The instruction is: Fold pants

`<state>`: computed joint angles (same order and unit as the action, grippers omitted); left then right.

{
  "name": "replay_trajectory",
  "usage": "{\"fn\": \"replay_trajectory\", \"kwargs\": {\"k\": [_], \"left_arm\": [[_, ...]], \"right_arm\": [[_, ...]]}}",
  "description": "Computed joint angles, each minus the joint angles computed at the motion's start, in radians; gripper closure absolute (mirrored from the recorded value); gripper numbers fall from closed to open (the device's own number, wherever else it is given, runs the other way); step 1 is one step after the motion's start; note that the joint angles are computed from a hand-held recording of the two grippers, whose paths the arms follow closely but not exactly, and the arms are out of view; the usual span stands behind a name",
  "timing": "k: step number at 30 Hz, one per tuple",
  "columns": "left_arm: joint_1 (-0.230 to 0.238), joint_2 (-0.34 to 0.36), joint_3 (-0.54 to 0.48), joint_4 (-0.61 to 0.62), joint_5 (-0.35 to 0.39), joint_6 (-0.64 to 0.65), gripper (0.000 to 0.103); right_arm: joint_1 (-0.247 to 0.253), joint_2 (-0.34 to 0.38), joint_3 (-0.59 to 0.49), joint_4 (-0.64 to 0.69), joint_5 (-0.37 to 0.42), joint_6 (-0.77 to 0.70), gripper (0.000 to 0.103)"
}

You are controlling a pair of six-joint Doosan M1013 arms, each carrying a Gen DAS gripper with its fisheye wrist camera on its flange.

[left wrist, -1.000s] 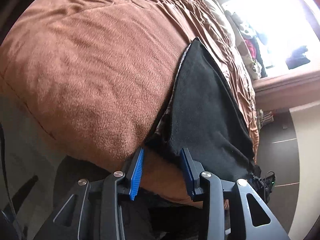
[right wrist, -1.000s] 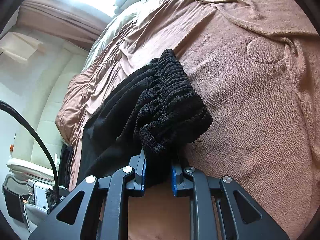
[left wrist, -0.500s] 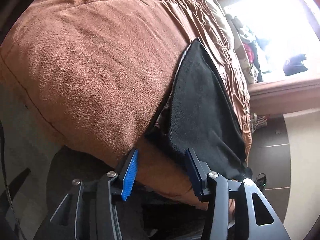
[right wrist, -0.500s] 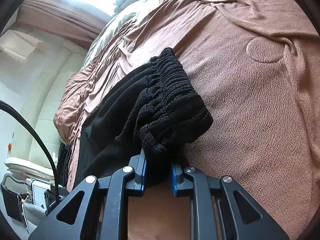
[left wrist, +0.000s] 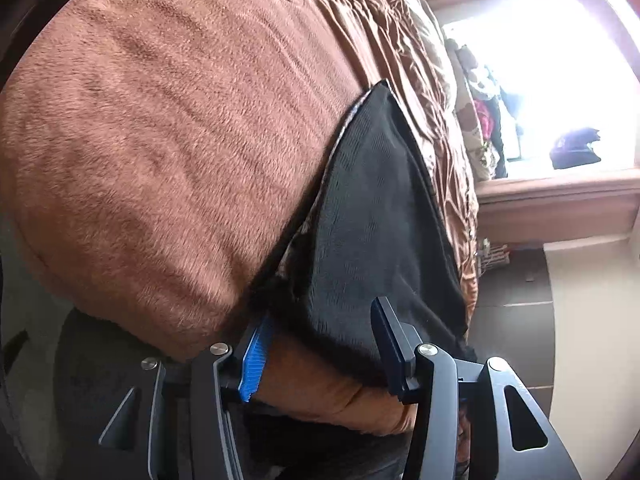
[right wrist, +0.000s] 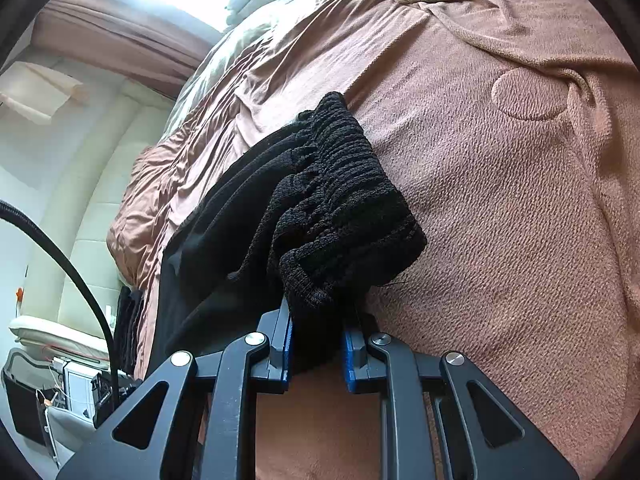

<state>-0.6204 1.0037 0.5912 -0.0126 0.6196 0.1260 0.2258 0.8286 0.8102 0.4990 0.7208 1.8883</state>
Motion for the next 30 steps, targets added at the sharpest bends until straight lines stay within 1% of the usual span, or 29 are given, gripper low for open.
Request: {"fn": "replay_trajectory", "kwargs": {"k": [1, 2, 3, 4, 5, 6, 8, 9, 11, 15, 18, 19, 22, 24, 26, 29, 30], "left_arm": [[-0.001, 0.001, 0.003, 0.019, -0.011, -0.015, 0.052], [-0.002, 0.005, -0.004, 0.036, -0.004, -0.021, 0.053], [-0.004, 0.016, -0.030, 0.064, 0.033, -0.023, 0.055], [-0.008, 0.030, -0.065, 0.095, 0.085, -0.027, 0.059], [-0.010, 0.036, -0.083, 0.112, 0.116, -0.033, 0.069], [-0.012, 0.038, -0.087, 0.127, 0.133, -0.045, 0.077], [-0.014, 0.023, -0.055, 0.137, 0.113, -0.064, 0.080], [-0.014, 0.013, -0.035, 0.140, 0.098, -0.068, 0.080], [-0.016, 0.001, -0.015, 0.136, 0.095, -0.061, 0.080], [-0.016, -0.021, 0.030, 0.131, 0.064, -0.042, 0.079], [-0.013, -0.014, 0.021, 0.127, 0.063, -0.028, 0.078], [-0.011, -0.002, -0.001, 0.120, 0.074, -0.016, 0.077], [-0.006, 0.020, -0.042, 0.100, 0.075, 0.018, 0.069], [-0.003, 0.023, -0.042, 0.084, 0.042, 0.022, 0.059], [-0.004, 0.024, -0.044, 0.081, 0.035, 0.029, 0.056], [-0.009, 0.017, -0.031, 0.092, 0.022, 0.034, 0.056], [-0.011, 0.011, -0.018, 0.098, 0.015, 0.030, 0.063]], "right_arm": [[0.000, 0.000, 0.000, 0.002, 0.000, 0.000, 0.087], [-0.001, 0.000, 0.002, 0.006, -0.002, 0.000, 0.087], [-0.001, 0.000, 0.003, 0.011, -0.003, 0.000, 0.087], [-0.002, -0.002, 0.007, 0.020, -0.007, -0.001, 0.087], [-0.003, -0.003, 0.009, 0.025, -0.010, -0.002, 0.087], [-0.003, -0.004, 0.014, 0.032, -0.015, -0.002, 0.087], [-0.004, -0.007, 0.023, 0.046, -0.027, -0.002, 0.087], [-0.004, -0.008, 0.026, 0.048, -0.031, 0.000, 0.087], [-0.003, -0.012, 0.032, 0.043, -0.037, 0.004, 0.087], [-0.002, -0.013, 0.035, 0.042, -0.039, 0.003, 0.087], [-0.002, -0.012, 0.035, 0.045, -0.039, 0.004, 0.087], [-0.002, -0.013, 0.036, 0.046, -0.039, 0.003, 0.087], [-0.003, -0.011, 0.034, 0.049, -0.036, 0.003, 0.087], [-0.002, -0.010, 0.029, 0.046, -0.033, 0.006, 0.087], [-0.002, -0.010, 0.028, 0.043, -0.031, 0.007, 0.087], [-0.002, -0.009, 0.027, 0.042, -0.031, 0.007, 0.087], [-0.001, -0.009, 0.027, 0.039, -0.031, 0.008, 0.087]]}}
